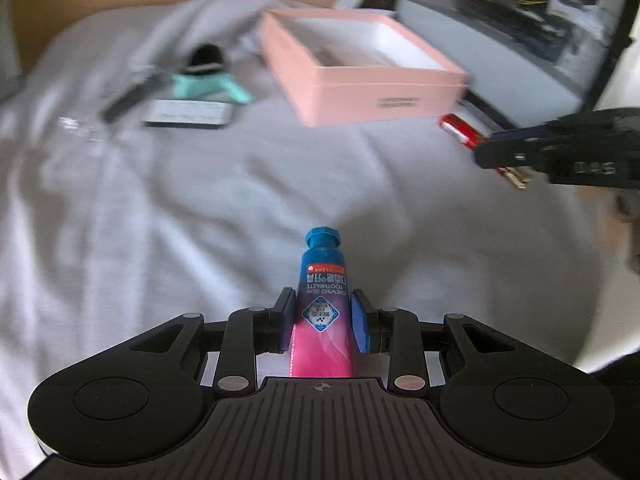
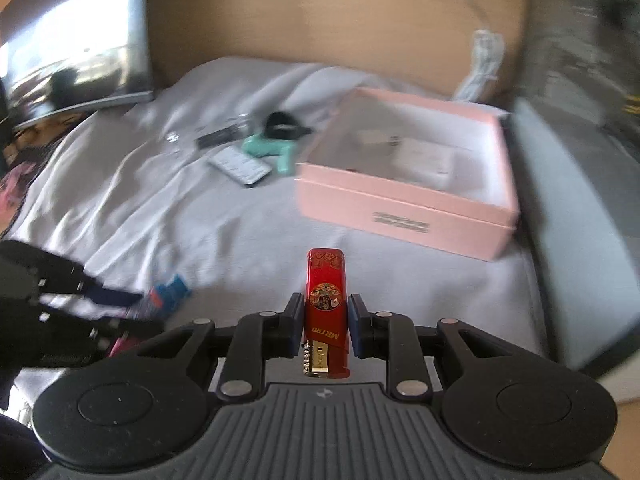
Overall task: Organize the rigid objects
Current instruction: 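Carry the toothpaste tube with the left gripper while the right gripper lifts the red lighter, then release the toothpaste tube and red lighter into the pink box with both grippers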
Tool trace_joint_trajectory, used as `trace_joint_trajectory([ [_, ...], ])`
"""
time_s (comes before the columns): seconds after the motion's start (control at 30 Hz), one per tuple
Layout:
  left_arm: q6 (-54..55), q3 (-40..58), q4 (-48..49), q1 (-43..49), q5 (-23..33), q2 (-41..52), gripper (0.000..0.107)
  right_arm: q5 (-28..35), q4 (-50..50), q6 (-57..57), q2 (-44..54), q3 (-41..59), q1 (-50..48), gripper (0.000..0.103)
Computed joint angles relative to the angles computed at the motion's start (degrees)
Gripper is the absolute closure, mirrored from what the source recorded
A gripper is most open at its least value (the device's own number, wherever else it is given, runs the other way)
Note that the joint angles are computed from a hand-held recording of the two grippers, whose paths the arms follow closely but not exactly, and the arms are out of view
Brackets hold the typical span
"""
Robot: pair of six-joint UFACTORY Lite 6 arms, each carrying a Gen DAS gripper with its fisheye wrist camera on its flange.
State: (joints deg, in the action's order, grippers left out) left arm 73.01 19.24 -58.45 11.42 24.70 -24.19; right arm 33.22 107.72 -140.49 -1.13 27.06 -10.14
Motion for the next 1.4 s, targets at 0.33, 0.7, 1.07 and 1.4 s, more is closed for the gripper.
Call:
trace_joint_trajectory([
  [0.33, -7.3, 18.6, 0.8, -8.1, 3.8, 8.0, 0.074, 4.0, -6.6, 3.5, -4.4, -3.6, -13.6, 0.08],
  [0.7, -14.3, 63.9, -6.7, -13.4, -1.8, 44.4, 0.073, 8.2, -9.9, 2.8, -10.6, -9.2, -25.6, 0.08],
  [1.07, 6.5, 38.5, -26.8, -11.7, -6.1, 32.4, 0.073, 7.2, -9.5, -0.3, -2.7, -4.6, -25.7, 0.08],
  [1.4, -0.1, 12.9, -17.3, -0.6, -3.3, 10.4, 0.073, 1.9, 6.6, 1.4, 4.1, 19.2, -4.2, 0.08],
])
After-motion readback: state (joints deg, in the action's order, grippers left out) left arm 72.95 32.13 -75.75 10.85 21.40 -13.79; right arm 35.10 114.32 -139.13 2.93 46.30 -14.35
